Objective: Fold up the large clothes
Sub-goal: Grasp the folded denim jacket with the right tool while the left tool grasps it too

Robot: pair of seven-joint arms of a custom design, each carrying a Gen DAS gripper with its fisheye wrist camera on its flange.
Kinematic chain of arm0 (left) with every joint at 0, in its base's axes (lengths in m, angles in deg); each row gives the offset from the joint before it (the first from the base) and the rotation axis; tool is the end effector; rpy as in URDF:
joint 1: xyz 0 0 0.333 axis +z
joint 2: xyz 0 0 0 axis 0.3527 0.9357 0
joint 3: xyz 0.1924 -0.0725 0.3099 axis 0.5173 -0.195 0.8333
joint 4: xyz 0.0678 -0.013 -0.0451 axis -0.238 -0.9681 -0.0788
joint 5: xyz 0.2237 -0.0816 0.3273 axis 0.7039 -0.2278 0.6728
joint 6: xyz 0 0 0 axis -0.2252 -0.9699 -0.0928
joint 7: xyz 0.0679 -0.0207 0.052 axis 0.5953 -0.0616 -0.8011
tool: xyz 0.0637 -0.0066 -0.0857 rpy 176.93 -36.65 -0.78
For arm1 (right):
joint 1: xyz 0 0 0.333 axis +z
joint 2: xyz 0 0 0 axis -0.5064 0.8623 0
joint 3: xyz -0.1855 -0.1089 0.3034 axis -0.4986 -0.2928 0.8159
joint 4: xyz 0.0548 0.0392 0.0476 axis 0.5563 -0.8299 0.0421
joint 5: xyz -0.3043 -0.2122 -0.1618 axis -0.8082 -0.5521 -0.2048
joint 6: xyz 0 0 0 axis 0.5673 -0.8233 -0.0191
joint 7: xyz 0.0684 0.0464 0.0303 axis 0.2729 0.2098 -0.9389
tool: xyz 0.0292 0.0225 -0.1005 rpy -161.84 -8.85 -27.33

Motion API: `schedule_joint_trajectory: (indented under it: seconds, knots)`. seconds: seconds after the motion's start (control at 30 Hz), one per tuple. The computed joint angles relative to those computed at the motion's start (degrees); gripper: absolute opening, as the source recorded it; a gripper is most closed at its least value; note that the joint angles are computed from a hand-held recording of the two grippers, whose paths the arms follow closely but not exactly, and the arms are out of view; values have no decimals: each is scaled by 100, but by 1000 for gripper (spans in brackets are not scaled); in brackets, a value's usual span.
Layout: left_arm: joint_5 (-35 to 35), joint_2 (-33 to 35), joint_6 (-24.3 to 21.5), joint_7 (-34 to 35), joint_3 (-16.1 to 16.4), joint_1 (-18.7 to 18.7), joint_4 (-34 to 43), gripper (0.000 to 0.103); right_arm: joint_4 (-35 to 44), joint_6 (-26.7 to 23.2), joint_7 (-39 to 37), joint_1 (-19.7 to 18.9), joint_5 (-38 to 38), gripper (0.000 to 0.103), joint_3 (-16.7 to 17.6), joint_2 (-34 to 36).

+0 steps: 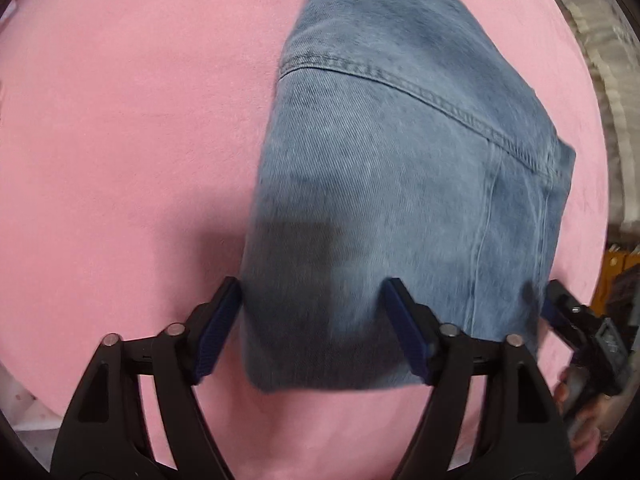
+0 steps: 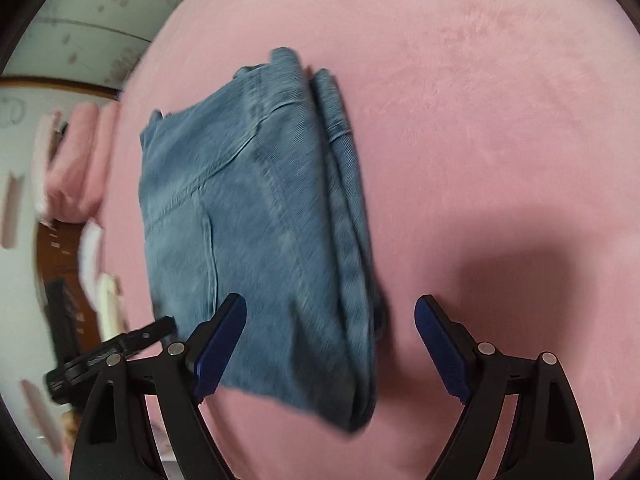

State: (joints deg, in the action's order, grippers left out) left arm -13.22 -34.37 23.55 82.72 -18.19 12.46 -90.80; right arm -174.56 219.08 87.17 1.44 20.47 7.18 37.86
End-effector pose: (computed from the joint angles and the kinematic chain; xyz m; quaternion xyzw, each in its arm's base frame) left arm 0.5420 -0.1954 0.5880 0.7359 -0.6691 0.0686 0.0784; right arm 0.4559 0.4284 0.5844 -0.5249 0.8099 0.1468 0.2169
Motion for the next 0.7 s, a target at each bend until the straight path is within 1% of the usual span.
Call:
schedule_joint_trajectory:
  seconds: [0.03,0.1,0.13,0.17,0.23,0.3,0.33,0.4,0.43,0.47,0.5,0.53,0.57,0.6,0.63,0.7]
  knots:
    - [-82,51,134,52,24,23,-8,77,-119,180,-281,-39,274,87,-10,11]
    - [-174,126,353,239,39,58,-15,77,-329,713,-1183,-121,1039,87,1,81]
    - [-308,177,498,407,49,83,-22,77,-359,870,-1539,-151,1332,87,10,131]
    - [-396,251,555,530,53,108,5,80,-352,1025,-1969,-184,1694,87,33,208]
    - [-744,406,696,900,62,191,31,84,-246,1122,-2591,-235,2175,86,69,364]
    - [-1061,538,793,1159,58,281,35,86,-38,1124,-3217,-303,2616,82,113,590]
    - [-1229,590,829,1285,51,328,19,86,86,1076,-3358,-318,2665,79,112,712]
    - [-1505,603,934,1438,42,411,-77,86,223,1011,-3325,-295,2520,66,72,842]
    - [-1540,562,971,1489,39,435,-136,84,247,1007,-3218,-272,2388,54,37,873]
    - [-1524,522,993,1528,31,439,-172,78,257,986,-3105,-258,2275,44,9,882]
    - [-1403,478,984,1519,18,419,-169,72,228,1022,-3099,-266,2302,42,20,867]
    - [-1317,450,1011,1540,20,410,-198,69,164,1141,-3161,-273,2401,36,52,825]
    - [-1165,364,1081,1498,7,376,-243,62,122,1219,-3246,-286,2511,32,83,785]
    - [-1053,283,1166,1442,-5,339,-296,56,73,1331,-3426,-306,2677,30,127,730]
    - [-856,132,1338,1330,-25,282,-404,53,35,1411,-3538,-295,2710,27,141,665]
    - [-501,-145,1663,1016,-60,168,-648,45,-12,1531,-3583,-242,2656,24,139,561]
